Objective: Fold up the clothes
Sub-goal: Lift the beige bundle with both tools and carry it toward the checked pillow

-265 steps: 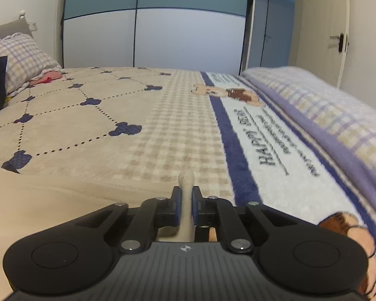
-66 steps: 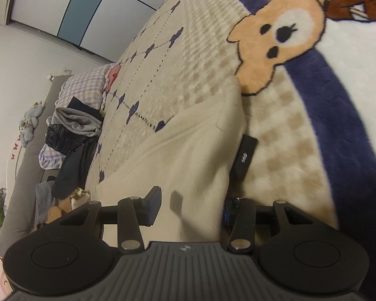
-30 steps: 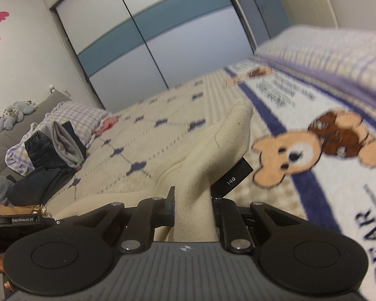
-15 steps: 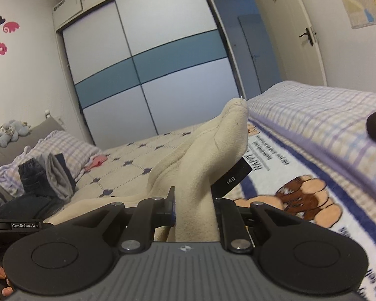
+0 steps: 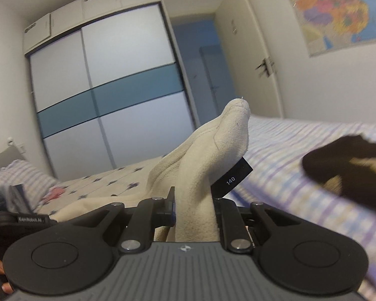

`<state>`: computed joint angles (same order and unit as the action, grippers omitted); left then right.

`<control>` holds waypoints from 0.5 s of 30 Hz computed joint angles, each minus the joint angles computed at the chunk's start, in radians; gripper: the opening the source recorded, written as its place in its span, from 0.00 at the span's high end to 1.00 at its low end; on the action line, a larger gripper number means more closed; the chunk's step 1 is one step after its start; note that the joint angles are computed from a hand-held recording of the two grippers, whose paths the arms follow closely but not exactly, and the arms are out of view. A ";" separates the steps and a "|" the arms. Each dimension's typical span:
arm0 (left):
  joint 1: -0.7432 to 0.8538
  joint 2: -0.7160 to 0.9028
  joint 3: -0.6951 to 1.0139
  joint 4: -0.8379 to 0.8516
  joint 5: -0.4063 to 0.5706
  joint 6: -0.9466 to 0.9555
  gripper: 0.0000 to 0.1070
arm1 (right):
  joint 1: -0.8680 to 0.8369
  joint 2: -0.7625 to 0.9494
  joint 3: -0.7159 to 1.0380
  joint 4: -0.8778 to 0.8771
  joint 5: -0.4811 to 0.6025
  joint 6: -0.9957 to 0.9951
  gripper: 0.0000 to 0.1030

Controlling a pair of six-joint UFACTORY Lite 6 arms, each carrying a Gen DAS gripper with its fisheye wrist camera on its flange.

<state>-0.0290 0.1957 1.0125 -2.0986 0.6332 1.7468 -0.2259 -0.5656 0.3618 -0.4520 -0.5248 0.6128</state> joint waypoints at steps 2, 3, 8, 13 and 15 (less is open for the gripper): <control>-0.066 0.046 0.073 -0.038 -0.033 0.012 0.87 | -0.074 -0.007 -0.014 -0.037 -0.045 0.007 0.84; -0.100 0.069 0.109 -0.060 -0.050 0.023 0.87 | -0.105 -0.004 -0.017 -0.041 -0.064 -0.003 0.84; -0.237 0.197 0.300 -0.117 -0.120 0.044 0.87 | -0.261 0.044 -0.012 -0.094 -0.160 -0.002 0.84; -0.336 0.349 0.532 -0.061 -0.191 -0.031 0.87 | -0.394 0.130 0.017 -0.116 -0.245 0.005 0.84; -0.369 0.406 0.620 -0.030 -0.214 -0.071 0.87 | -0.448 0.170 0.039 -0.133 -0.272 0.025 0.84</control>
